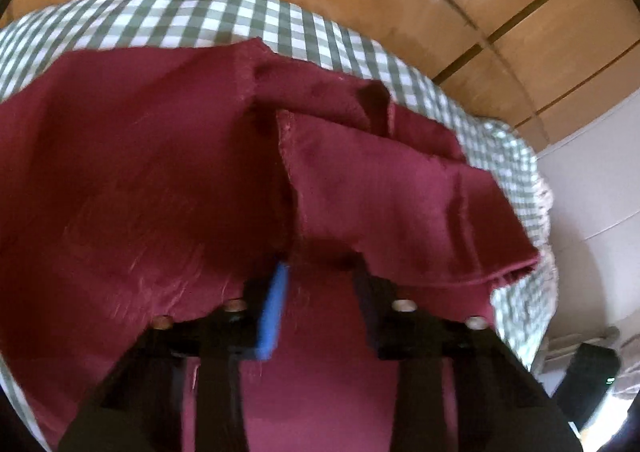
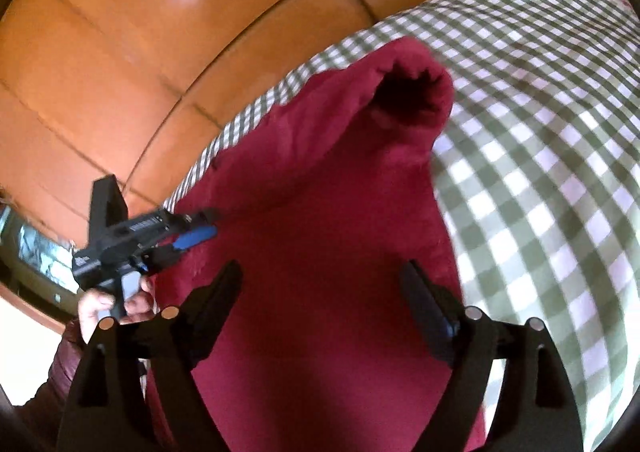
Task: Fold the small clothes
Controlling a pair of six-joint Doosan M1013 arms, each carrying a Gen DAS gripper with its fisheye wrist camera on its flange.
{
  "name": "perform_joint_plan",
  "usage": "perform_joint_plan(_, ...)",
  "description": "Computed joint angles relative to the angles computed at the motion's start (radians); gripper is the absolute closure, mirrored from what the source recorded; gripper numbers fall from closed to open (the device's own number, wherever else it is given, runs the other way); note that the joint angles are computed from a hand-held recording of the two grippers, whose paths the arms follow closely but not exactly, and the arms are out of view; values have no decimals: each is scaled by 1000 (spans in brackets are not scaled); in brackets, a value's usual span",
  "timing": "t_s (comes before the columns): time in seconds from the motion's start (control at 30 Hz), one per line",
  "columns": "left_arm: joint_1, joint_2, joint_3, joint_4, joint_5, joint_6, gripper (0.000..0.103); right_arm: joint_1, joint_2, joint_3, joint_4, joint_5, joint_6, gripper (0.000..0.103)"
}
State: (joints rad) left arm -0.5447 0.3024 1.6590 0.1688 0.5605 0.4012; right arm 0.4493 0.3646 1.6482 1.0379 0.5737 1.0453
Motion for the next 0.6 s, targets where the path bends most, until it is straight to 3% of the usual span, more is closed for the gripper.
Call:
perform_joint_plan(0.03,1,3,-7,-2,0,14,97,-4,7,-10,18,-3,-6,17)
perform_joint_plan(0.2,-15,-57,28,245,-65,-195,97,-9,50,-77,66,-33,-30,12)
perform_joint_plan(0.3,-25,-106,64,417,-60,-356,97,-6,86,-130,32,-49,19,10)
perform_joint_plan(0.4,-33,-148,110,510,-28,-454,97,-8,102,-146,8,-54,61,10)
perform_joint_plan(0.5,-39,-158,139,489,11,-432,97,-7,99,-132,16,-46,35,10)
perform_joint_plan(0.6,-32,-142,156,398,34,-382,97,5,88,-125,-67,-29,89,9)
